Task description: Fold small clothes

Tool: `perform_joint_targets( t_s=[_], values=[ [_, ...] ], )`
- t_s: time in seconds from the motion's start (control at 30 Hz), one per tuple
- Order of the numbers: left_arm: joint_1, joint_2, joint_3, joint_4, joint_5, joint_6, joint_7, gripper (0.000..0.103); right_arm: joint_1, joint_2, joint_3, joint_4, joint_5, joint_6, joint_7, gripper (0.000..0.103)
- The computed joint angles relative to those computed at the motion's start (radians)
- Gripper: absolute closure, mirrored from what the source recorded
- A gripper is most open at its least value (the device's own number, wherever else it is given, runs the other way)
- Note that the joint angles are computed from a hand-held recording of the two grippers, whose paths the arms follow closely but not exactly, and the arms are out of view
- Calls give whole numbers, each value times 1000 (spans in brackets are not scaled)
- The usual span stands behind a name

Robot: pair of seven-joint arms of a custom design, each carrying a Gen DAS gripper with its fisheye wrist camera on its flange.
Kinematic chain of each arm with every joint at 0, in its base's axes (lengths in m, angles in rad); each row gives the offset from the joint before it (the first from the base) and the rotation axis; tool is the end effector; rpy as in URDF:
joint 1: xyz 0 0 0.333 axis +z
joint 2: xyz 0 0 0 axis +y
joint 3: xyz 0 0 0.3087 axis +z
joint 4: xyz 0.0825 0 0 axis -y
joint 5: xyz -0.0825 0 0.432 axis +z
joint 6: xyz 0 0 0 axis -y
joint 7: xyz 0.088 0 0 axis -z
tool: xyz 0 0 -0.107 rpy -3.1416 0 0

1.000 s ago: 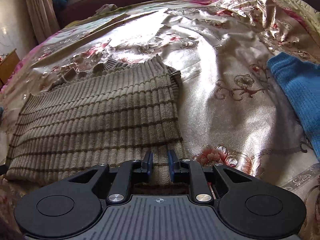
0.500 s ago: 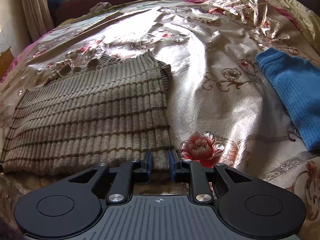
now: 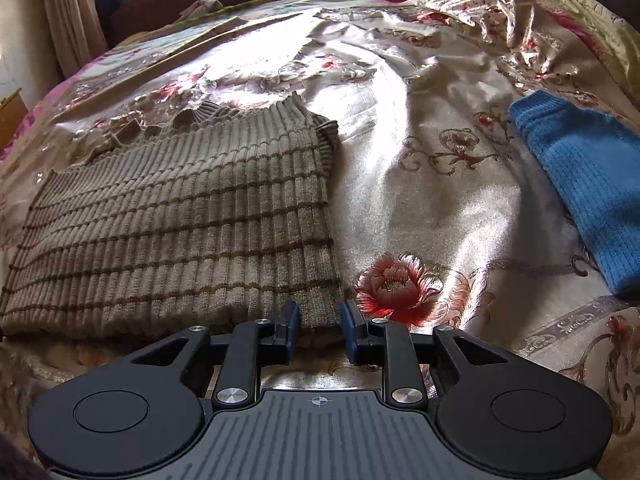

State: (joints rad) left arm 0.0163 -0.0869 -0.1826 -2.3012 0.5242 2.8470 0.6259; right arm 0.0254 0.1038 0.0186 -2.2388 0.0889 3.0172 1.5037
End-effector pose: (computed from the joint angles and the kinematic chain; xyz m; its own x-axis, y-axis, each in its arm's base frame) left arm 0.5680 -0.1232 0.4133 0.2617 -0.9540 0.1466 -0.7302 -0.2950 -0.6163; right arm 0.6162 0.0204 0.3605 0.0343 -0.9991 -0.0237 -0.7808 -0.0120 -0.6246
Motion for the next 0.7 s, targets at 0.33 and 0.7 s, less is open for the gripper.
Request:
perform_joint_targets(
  t_s=[0.33, 0.7],
  values=[
    [-6, -3, -2, 0, -5, -13, 13, 62, -14, -2, 18, -2, 94, -5, -61, 77],
    [-3, -14, -5, -9, -14, -11, 24, 62, -19, -8, 27, 1, 184, -6, -131, 76]
  ],
)
